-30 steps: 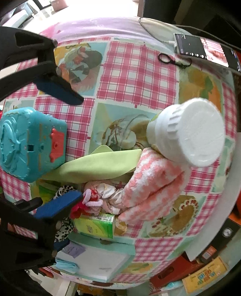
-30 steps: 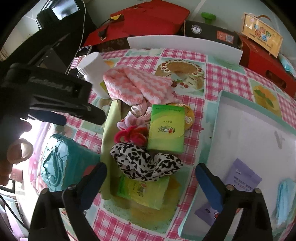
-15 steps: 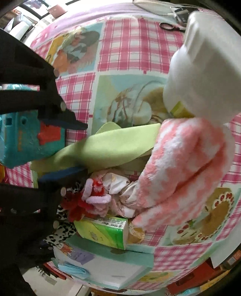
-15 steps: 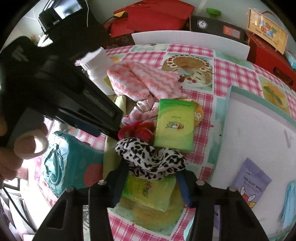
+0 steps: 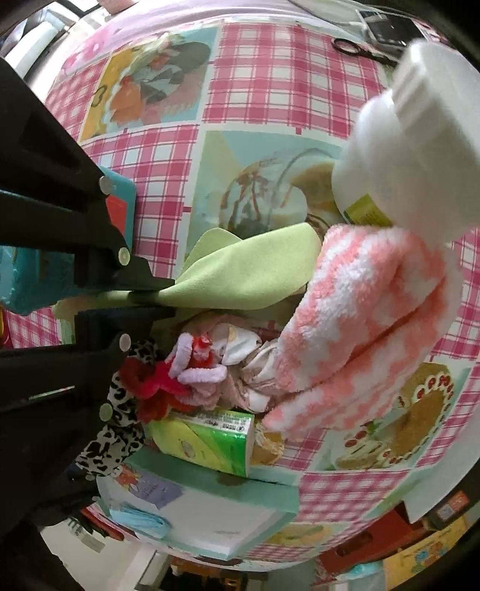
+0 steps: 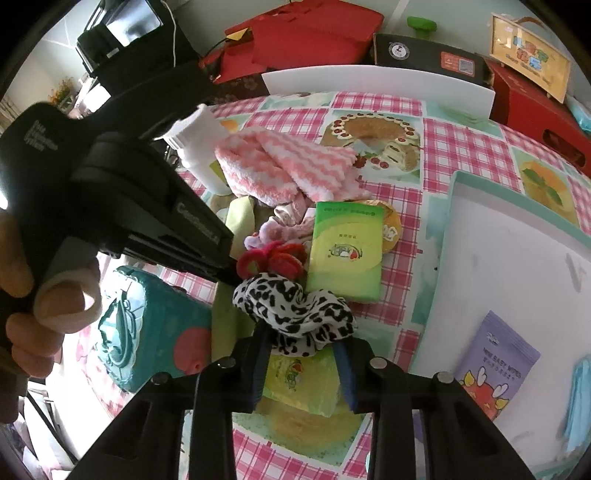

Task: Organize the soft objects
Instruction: 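Carry the scrunchie over the tray with the right tool while the left tool carries the green cloth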

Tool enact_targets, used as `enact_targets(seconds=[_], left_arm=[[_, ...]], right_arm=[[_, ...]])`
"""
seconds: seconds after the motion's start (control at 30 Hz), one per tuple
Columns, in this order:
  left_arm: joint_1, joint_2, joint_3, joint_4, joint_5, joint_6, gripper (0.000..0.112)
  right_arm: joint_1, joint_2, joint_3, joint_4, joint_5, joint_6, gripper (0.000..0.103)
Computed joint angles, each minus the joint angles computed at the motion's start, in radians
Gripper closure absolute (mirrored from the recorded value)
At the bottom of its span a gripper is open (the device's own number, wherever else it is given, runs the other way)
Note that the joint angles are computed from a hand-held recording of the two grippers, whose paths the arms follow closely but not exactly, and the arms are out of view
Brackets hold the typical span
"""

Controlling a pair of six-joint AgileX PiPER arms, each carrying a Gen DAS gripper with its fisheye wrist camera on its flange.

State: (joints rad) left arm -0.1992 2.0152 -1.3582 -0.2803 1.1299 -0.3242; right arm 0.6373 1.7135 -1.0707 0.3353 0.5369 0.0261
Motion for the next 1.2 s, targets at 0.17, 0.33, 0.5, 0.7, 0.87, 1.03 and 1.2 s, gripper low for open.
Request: enact_targets(seconds=[0.17,0.33,0.5,0.7,0.87,1.03,1.2], left_arm=[[-0.006,-0.061,0.037,-0.008,-0.013,-0.032,0.108],[-0.004,-0.166,0.117,0.003,-0.034,-0.05,0.108],[-0.002,-0.246,0.156,0.0,-0.04,-0.086,0.108],[0.026,-0.394,0.222,0.006,-0.035,-0.111,0.108],[0.056,-0.485,0.218,0.018,-0.024,-0.129,0.108],[0.035,-0.609,0.235,0.047,-0.028,-0.196,0.108],[-0.045,-0.668,0.228,0.114,-0.033,-0.282,0.108]], right_arm=[[0.0,-0.035,0.013,0.002,0.008,0.021,0.072],[0.01,-0.08,0.018,-0.027,0.025,0.066,0.073],[0.001,-0.134,0.036,-0.032,0.041,0.071,0.073],[-0.019,-0.209,0.049,-0.057,0.072,0.091,0.073],[-0.024,-0.275,0.045,-0.09,0.104,0.124,0.073],[-0.025,-0.336,0.048,-0.118,0.13,0.163,0.073],[-0.025,-0.399,0.066,-0.155,0.156,0.21,0.073]])
